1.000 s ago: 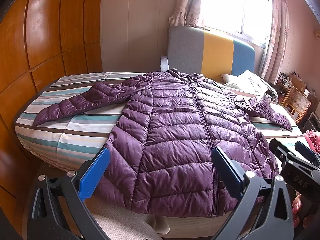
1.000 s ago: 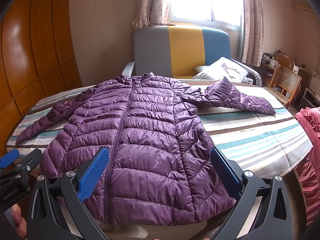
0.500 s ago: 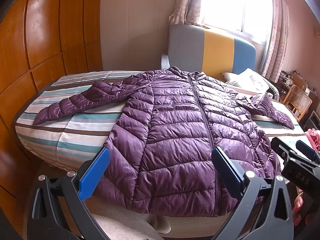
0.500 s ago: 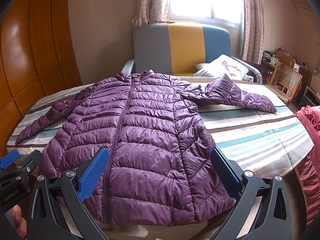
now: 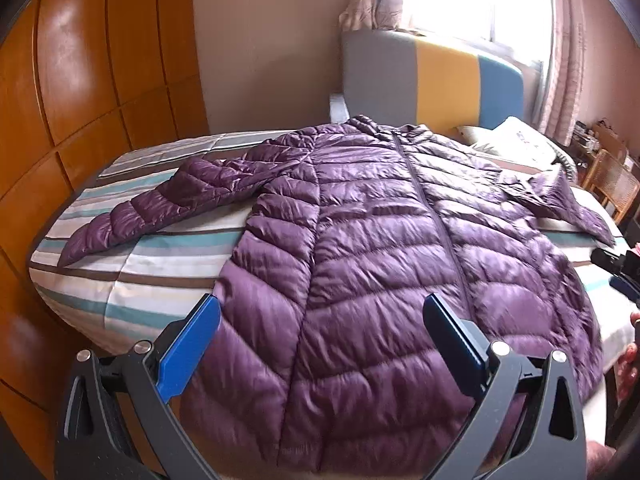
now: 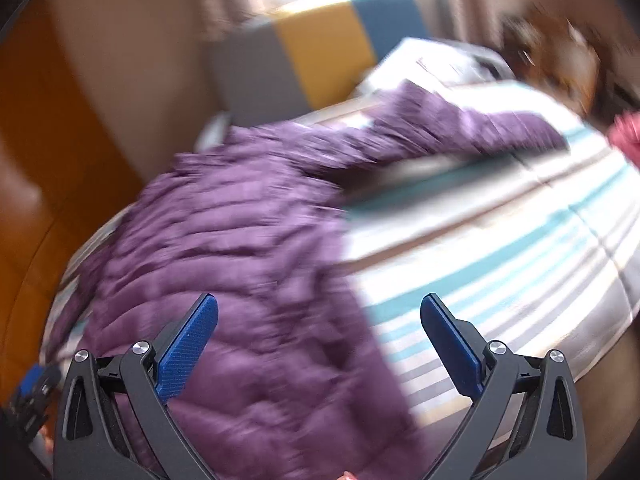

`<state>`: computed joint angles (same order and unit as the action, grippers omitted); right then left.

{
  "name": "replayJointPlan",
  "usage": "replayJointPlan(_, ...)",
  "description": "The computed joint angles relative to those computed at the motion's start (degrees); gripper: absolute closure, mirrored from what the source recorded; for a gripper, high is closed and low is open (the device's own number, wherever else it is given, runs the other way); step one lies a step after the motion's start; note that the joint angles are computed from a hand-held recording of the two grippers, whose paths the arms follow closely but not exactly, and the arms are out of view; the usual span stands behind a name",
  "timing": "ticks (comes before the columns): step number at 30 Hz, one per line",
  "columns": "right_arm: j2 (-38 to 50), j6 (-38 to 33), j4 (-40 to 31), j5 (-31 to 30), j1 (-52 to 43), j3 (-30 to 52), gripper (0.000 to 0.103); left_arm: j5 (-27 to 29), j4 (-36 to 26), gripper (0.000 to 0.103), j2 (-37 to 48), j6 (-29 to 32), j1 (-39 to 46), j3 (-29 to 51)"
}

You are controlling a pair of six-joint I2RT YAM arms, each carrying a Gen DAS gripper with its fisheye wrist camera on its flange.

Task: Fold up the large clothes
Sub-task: 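Reach the right tool to the jacket sleeve and close on its cuff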

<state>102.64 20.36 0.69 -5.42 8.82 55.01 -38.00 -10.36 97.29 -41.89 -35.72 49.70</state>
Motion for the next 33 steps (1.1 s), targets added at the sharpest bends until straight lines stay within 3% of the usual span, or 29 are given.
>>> replayJointPlan(4, 8.7, 4.2, -2.0, -5.6, -8.4, 7.1, 0.003, 0.1, 0.0, 0.002, 5.8, 3.5, 3.8, 5.1)
replayJointPlan(10, 16.4, 8.1, -0.4, -7.5, -16.3, 16.1, 0.004, 2.9, 1.2, 0.002, 12.2, 7.7, 8.6, 11.6)
replayJointPlan(14, 23.2, 11.8, -1.1, -10.4, -19.4, 25.4, 0.024, 3.6, 3.1, 0.002, 15.4, 9.0, 10.8, 14.4)
replayJointPlan(20, 32.3, 17.5, -3.8, -10.2, -22.0, 37.9, 0.026, 7.0, 5.3, 0.002, 20.4, 10.8, 13.5, 17.8)
replayJointPlan(23, 36.0, 19.2, -5.1, -11.1, -23.6, 43.6, 0.036, 7.2, 5.7, 0.002, 23.1, 11.6, 14.1, 19.3)
replayJointPlan(31, 44.4, 25.8, -8.0, -11.5, -26.1, 57.2, 0.047, 9.3, 7.4, 0.002, 27.3, 12.5, 15.7, 20.7)
replayJointPlan(33, 46.2, 26.6, -9.2, -11.0, -26.4, 60.3, 0.056, 8.3, 7.0, 0.002, 28.2, 12.2, 15.2, 21.3)
